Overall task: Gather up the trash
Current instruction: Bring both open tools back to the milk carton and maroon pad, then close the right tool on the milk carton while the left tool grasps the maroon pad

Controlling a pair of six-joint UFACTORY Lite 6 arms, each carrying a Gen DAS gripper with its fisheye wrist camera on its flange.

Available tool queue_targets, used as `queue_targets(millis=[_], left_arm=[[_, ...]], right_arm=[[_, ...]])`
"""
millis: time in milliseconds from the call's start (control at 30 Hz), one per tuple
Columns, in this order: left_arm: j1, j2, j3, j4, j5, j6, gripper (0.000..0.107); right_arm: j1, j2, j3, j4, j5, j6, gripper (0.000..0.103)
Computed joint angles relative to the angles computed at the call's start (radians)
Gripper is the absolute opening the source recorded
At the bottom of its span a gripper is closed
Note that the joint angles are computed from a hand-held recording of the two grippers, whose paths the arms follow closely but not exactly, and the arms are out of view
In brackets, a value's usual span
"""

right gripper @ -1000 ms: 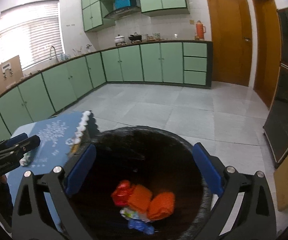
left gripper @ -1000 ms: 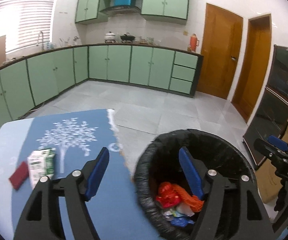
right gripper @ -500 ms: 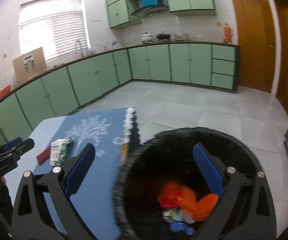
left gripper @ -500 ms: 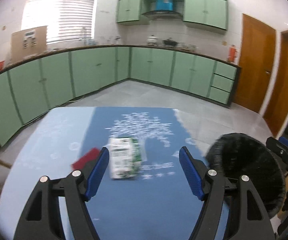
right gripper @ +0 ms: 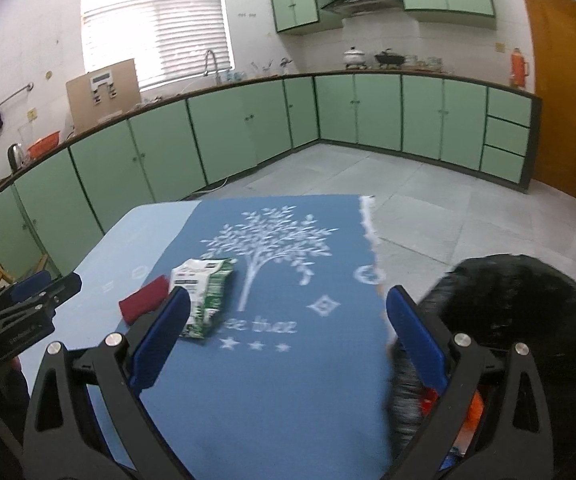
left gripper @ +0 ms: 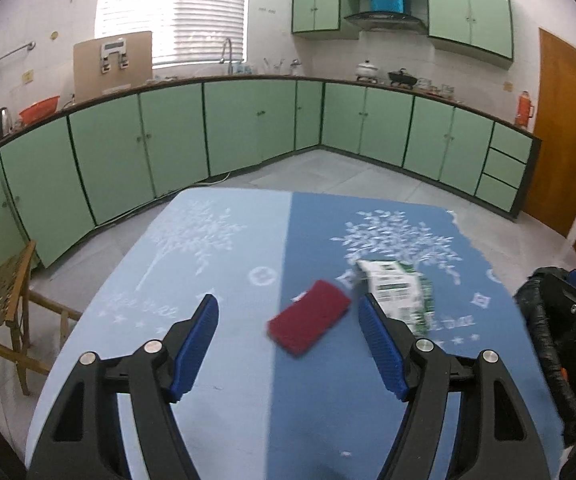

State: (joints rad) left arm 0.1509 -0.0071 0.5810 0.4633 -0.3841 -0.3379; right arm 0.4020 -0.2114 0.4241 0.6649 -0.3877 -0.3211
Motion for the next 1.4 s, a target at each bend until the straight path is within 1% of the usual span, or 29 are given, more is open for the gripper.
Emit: queue_targets(millis=[167,300,467,667,933,1133,1200,1233,1267,1333,1400], left_arm=[[0.070,0.125,0.060,0.028,-0.044,0.017,0.071],[0.112,0.186,0.099,0.052,-0.063,0.020,0.071],[0.157,0.261,0.160,0.083,-0.073,0.010,0.071],[0.181,0.328,0.218,0.113,-0.075,-0.021,0.071],[0.195,0.376,0.258,0.152,-0.083,-0.060,0.071],[0.191,0.394,0.266,0.158,-0.084,-0.064,0.071],[0.183,0.393,0.265,0.152,-0.082,-0.062,0.071],[0.178,0.393,0.266,0.148,-0.079,-0.060,0.071],[0.175,0.393,0.266,0.147,-0.078,-0.060,0.071],[0.167,0.392,0.268,0.149,-0.072,-0.062,0.071],[0.155,0.391,0.268,0.143,-0.068,-0.058,0.071]], right_arm=[[0.091,0.230,0.157,0.020,-0.053,0.024,0.096],[0.136,0.398,0.297,0.051,-0.064,0.011,0.096],[0.146,0.574,0.462,0.070,-0.044,0.008,0.096],[0.173,0.754,0.633,0.187,-0.027,-0.082,0.096],[0.165,0.905,0.808,0.367,0.020,-0.266,0.095],[0.144,0.941,0.854,0.389,0.062,-0.283,0.095],[0.137,0.945,0.859,0.366,0.080,-0.266,0.087],[0.132,0.952,0.867,0.342,0.094,-0.248,0.077],[0.127,0.958,0.874,0.330,0.108,-0.240,0.072],[0.113,0.960,0.877,0.243,0.138,-0.158,0.068],[0.112,0.947,0.859,0.211,0.131,-0.131,0.068]])
